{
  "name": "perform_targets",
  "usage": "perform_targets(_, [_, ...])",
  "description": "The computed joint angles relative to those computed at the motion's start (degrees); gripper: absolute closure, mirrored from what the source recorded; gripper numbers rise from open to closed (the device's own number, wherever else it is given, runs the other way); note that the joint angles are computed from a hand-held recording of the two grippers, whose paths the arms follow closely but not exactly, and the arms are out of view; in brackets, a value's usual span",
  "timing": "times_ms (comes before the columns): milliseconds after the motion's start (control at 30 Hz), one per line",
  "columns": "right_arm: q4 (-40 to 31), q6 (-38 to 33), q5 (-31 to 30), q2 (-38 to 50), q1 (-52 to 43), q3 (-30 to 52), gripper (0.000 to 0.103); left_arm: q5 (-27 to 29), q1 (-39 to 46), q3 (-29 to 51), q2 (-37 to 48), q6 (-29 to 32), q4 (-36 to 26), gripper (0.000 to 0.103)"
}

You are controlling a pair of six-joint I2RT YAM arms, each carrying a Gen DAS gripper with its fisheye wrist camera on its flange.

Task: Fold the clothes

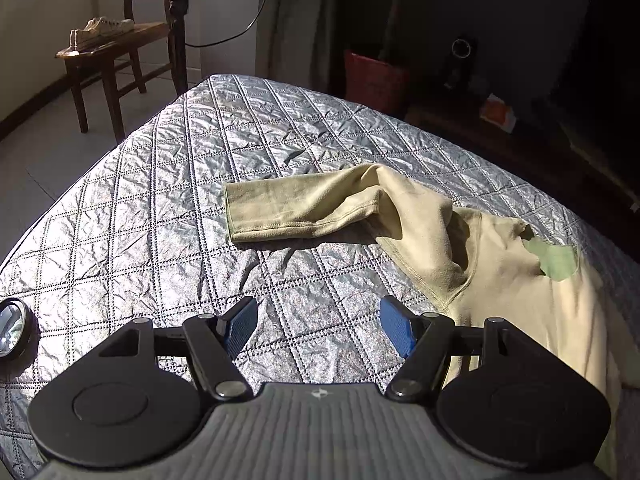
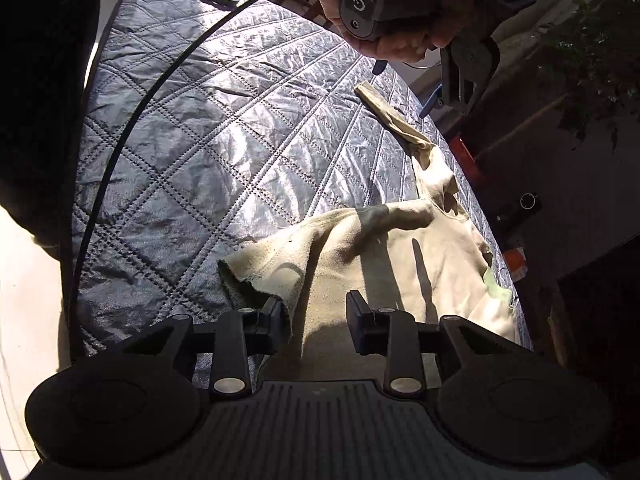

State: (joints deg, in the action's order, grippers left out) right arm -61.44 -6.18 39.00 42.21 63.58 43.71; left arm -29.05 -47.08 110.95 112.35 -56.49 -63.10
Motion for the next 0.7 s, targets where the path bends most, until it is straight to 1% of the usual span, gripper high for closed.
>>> perform_targets(133, [2.55, -0.77, 1.63, -0.56, 0.92, -1.99, 0.057, 0.02, -0.23, 0.23, 0.19, 0.35, 0.11, 0.039])
perform_targets(167, [3.86, -0.94, 2.42, -0.32, 1.74, -2.79, 0.051, 0.0, -0.34, 0.47, 0.34, 0.44, 0.02, 0.039])
perform_targets(200, [5.29, -1.13, 2.9, 0.22, 2.3, -3.48, 0.049, -0.04, -0.44, 0.53, 0.41, 0.5, -0.01, 0.039])
perform_targets(233, [6.59, -1.22, 3.28, 0.7, 2.7, -4.09, 0.044, -0.09, -0.54, 0.55, 0.46, 0.55, -0.02, 0.039])
perform_targets(300, [9.53, -0.94, 3.3, 1.84, 3.07, -5.01, 0.043, -0.15, -0.67, 0.58, 0.52, 0.6, -0.05, 0.039])
perform_targets(467, [12.2, 3.63, -1.16, 3.04, 1.22, -3.8, 0.043, -0.09, -0.69, 0.64, 0.57, 0.7, -0.06, 0.039])
perform_targets(600, [15.31, 4.08, -3.29, 4.76, 0.86, -4.02, 0.043, -0.11, -0.74, 0.67, 0.61, 0.99, 0.08, 0.039])
perform_targets(667, [14.94, 5.47, -2.85, 5.6, 1.49, -3.43, 0.039, -0.09, -0.78, 0.68, 0.67, 1.1, 0.08, 0.039])
perform_targets(700, [14.21, 5.83, -4.04, 5.3, 0.47, -2.92, 0.037, -0.06, -0.78, 0.92, 0.87, 1.2, -0.02, 0.039])
